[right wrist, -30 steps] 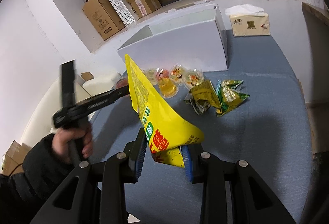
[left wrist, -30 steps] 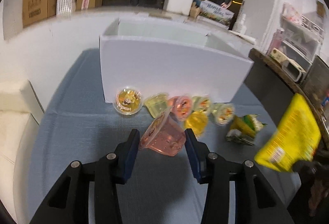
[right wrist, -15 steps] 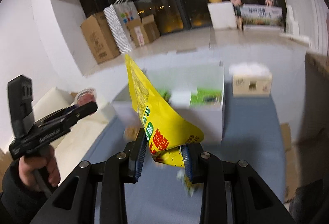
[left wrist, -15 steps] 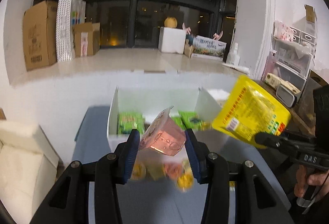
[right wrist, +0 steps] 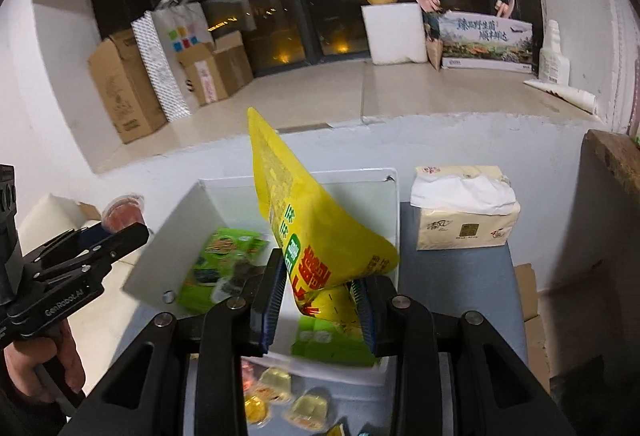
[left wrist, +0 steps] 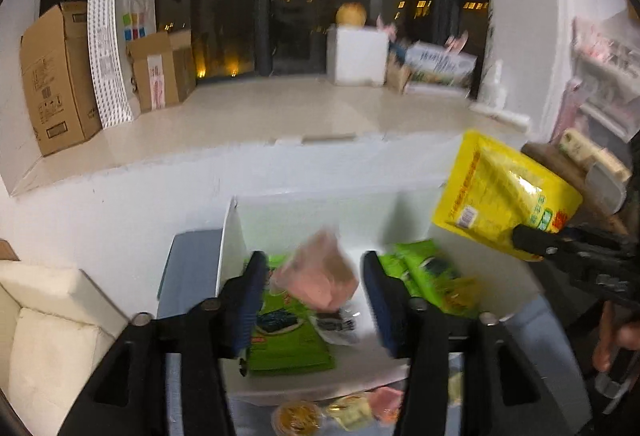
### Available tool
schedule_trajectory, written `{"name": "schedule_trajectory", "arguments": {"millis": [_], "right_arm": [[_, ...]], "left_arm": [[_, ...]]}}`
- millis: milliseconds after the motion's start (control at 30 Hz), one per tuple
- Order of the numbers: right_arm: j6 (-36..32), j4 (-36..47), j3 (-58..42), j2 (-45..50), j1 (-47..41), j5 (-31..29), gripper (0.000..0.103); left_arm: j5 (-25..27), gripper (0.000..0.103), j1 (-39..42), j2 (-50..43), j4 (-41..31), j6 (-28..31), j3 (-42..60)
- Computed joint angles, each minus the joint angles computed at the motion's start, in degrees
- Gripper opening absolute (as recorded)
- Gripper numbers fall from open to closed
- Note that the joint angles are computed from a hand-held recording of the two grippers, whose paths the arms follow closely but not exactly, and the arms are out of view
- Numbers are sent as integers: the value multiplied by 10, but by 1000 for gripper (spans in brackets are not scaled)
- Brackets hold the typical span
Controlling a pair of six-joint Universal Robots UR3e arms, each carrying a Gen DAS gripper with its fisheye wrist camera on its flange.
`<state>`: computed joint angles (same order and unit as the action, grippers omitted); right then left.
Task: Organize snacks
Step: 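Drop the yellow bag and pink jelly cup into the white box with both grippers, then grasp a green pea snack packet from the table with the right gripper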
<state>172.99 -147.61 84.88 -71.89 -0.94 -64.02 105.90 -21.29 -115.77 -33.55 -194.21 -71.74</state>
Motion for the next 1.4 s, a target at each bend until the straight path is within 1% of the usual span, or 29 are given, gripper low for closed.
{"name": "schedule_trajectory", "arguments": {"millis": [33, 67, 100, 133, 167, 233, 333, 400, 500, 567, 633, 700, 733, 767, 800, 867, 933, 1000, 1067, 1133, 1233, 1300, 1333, 1400], "right_arm": [[-3, 13, -10, 10, -2, 10, 86], [0, 1, -4, 10, -4, 12, 100], [-1, -18, 11, 5, -4, 6, 101], [-4, -26, 21, 2, -2, -3, 101], [-7, -28, 26, -1, -1, -10, 103], [-16, -22, 41, -12, -5, -13, 103], [-23, -24, 90, -49, -24, 6, 103], [-32, -30, 140, -89, -43, 25, 103], [-60, -31, 227, -171, -79, 57, 103], [-96, -14, 307, -253, -126, 103, 103], [-141, 26, 376, -335, -177, 148, 103], [-188, 83, 430, -413, -225, 179, 103], [-231, 137, 464, -469, -259, 196, 103], [-261, 176, 481, -501, -281, 203, 103], [-298, 225, 503, -545, -309, 206, 103], [-333, 267, 546, -610, -342, 195, 103], [-350, 281, 582, -645, -361, 184, 103], [-349, 274, 599, -645, -360, 172, 103], [-311, 179, 620, -600, -326, 140, 103], [-280, 103, 627, -551, -305, 134, 103], [-206, -51, 608, -413, -248, 96, 103], [-160, -133, 578, -314, -209, 61, 103], [-143, -157, 562, -277, -196, 51, 102], [-118, -181, 528, -216, -172, 34, 93]], "left_arm": [[-4, 84, 4, -10, -17, -2, 12], [-10, 91, 6, -13, -12, 1, 6], [-12, 93, 7, -11, 2, 3, -6], [-12, 100, 6, -9, 8, 2, -15], [-10, 103, 5, -8, 5, 0, -21], [-14, 103, 4, -3, 7, -4, -34], [-24, 103, 3, 11, -9, -17, -49], [-16, 103, -7, 29, -7, -29, -71], [3, 103, -30, 67, 14, -44, -126], [11, 103, -47, 98, 31, -56, -167], [16, 103, -69, 132, 54, -74, -218], [29, 103, -98, 164, 74, -99, -268], [37, 103, -117, 179, 82, -110, -293], [50, 103, -137, 192, 91, -122, -316], [65, 103, -156, 199, 97, -137, -331], [92, 103, -199, 211, 105, -166, -359], [129, 103, -240, 210, 100, -198, -370], [142, 103, -266, 208, 92, -228, -376], [150, 103, -291, 210, 89, -258, -386], [148, 103, -305, 213, 88, -277, -395], [151, 103, -322, 216, 86, -305, -405], [151, 103, -329, 217, 82, -313, -407], [156, 103, -336, 216, 77, -320, -405], [158, 103, -341, 217, 73, -321, -404]]}}
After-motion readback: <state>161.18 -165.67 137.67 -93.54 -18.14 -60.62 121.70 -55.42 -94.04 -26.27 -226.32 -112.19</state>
